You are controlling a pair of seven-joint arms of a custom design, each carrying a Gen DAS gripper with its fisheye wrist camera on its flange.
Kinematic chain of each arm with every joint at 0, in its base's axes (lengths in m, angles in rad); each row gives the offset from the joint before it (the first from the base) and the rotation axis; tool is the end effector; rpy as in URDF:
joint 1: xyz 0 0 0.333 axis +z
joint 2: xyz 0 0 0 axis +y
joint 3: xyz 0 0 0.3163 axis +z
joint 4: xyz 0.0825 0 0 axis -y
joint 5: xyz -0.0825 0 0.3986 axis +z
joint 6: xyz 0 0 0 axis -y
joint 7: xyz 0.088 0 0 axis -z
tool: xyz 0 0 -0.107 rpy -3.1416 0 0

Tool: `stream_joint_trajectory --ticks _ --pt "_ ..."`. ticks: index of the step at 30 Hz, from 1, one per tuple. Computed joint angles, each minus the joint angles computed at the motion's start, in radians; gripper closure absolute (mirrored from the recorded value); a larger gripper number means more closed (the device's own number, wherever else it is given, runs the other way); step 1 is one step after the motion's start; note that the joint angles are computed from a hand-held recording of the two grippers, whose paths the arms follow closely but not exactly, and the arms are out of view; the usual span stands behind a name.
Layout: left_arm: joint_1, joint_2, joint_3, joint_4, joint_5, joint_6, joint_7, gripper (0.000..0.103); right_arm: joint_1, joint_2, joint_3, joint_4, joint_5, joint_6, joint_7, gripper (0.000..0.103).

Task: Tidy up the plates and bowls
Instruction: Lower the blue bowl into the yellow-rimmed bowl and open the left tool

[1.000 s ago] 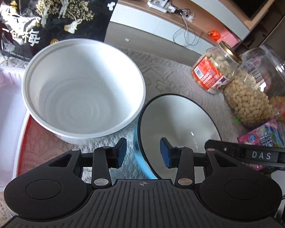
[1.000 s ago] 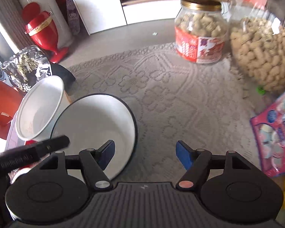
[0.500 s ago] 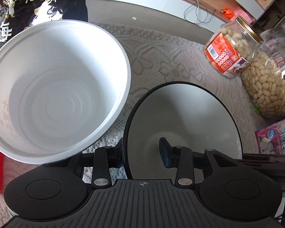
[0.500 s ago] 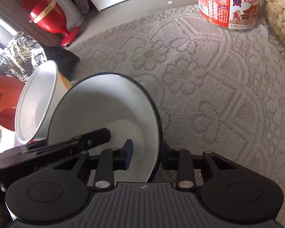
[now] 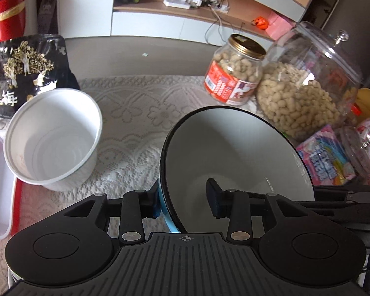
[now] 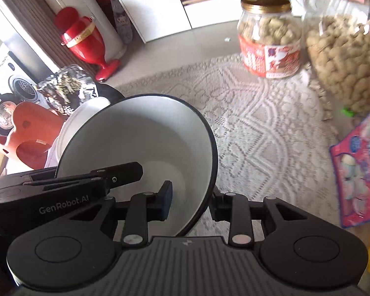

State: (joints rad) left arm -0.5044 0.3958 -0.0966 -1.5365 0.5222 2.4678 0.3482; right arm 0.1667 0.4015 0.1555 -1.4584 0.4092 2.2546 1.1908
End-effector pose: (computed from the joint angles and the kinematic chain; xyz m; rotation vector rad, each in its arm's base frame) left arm 0.6077 -0.4045 0.4830 -2.1926 1.5878 -0.8025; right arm 0.6925 0.2228 0.4981 -2.1953 1.3318 0.0070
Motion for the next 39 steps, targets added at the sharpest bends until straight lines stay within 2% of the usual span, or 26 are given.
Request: stream_joint_trajectory --ticks 4,8,14,18,20,25,27,39 --pt "-0.031 -0.027 -0.024 -0.018 0.01 -0.018 0.006 0.063 -0.026 -0.133 -0.013 -0.151 0.03 0.019 -0.065 0.071" --pt "-0.065 -0.021 -0.047 -0.008 0.008 -0.06 0.008 0.063 -0.024 -0.235 -0.046 -0.282 0.031 0.031 -0.108 0.071" --pt "-0.096 -0.001 -0.06 -0.015 -0.001 -0.087 -0.013 0.063 -0.016 -0.304 -0.086 -0.4 0.049 0.024 -0.159 0.071" --pt "-0.106 0.016 -0.06 -0.02 -0.016 -0.102 -0.022 0.065 -0.011 -0.3 -0.098 -0.423 0.042 0.008 -0.167 0.071" --pt "-0.108 0.011 -0.055 -0.041 -0.014 -0.074 -0.041 0.066 -0.01 -0.292 -0.1 -0.426 0.031 0.002 -0.163 0.069" --pt "-0.122 0.015 -0.049 -0.03 0.011 -0.103 -0.055 0.071 -0.014 -0.298 -0.098 -0.449 0.069 0.035 -0.218 0.065" --pt "-0.117 0.009 -0.051 -0.04 0.005 -0.092 -0.062 0.071 -0.011 -0.302 -0.097 -0.457 0.072 0.048 -0.227 0.064" --pt "-0.099 -0.025 -0.061 -0.09 -0.018 -0.049 -0.078 0.075 -0.022 -0.285 -0.101 -0.423 0.09 -0.004 -0.209 0.063"
